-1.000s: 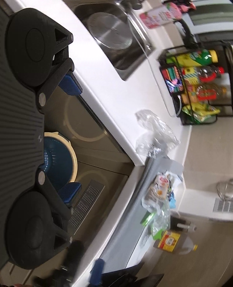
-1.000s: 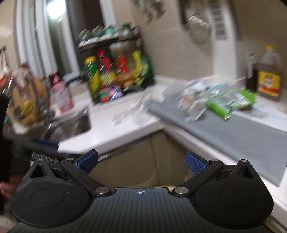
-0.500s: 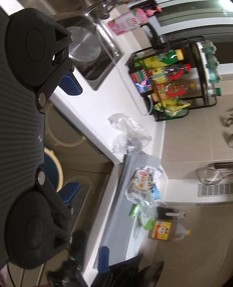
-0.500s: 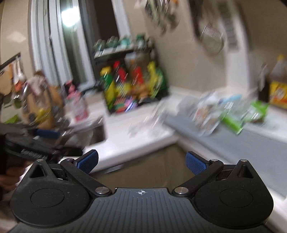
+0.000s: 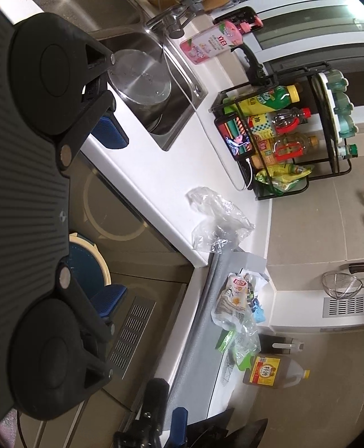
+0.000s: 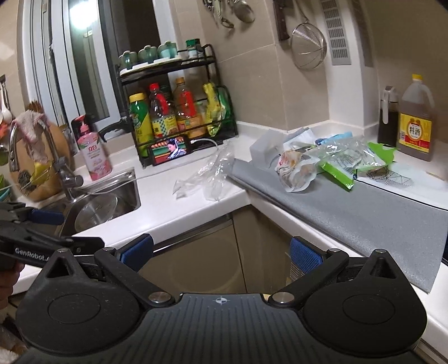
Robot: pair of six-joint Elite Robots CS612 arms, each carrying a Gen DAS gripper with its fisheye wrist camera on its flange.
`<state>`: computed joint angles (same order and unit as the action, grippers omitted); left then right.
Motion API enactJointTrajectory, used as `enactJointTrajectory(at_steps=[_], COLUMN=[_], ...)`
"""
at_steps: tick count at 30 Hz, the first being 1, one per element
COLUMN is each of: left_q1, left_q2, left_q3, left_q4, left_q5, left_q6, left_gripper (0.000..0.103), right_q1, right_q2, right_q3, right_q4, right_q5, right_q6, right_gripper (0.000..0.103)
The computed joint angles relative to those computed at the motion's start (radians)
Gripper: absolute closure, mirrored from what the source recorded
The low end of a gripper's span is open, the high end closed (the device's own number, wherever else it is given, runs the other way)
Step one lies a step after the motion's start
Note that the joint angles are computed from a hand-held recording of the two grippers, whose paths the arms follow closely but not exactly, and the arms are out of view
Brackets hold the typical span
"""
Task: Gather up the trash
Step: 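Raise both tools and move them toward the clear plastic bag on the counter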
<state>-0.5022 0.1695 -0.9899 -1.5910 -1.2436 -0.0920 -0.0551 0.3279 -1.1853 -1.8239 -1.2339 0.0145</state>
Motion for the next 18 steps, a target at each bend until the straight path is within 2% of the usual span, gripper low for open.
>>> enactJointTrajectory(at_steps=[11, 18], left_q1=[-0.005, -0.002], left_q2=[-0.011, -0.018], left_q3=[0.019, 0.041], left_q4=[-0.01, 0.014], left_q5=[0.001, -0.01], left_q6=[0.018, 0.012], left_gripper=[0.0, 0.0], right_q1=[-0.005, -0.007], right_q2=[0.003, 0.003], right_q3=[-0.003, 0.0], right_q4=[-0.016, 0.02], right_q5=[-0.005, -0.013], right_q6=[0.012, 0.023], right_gripper=[0.0, 0.0])
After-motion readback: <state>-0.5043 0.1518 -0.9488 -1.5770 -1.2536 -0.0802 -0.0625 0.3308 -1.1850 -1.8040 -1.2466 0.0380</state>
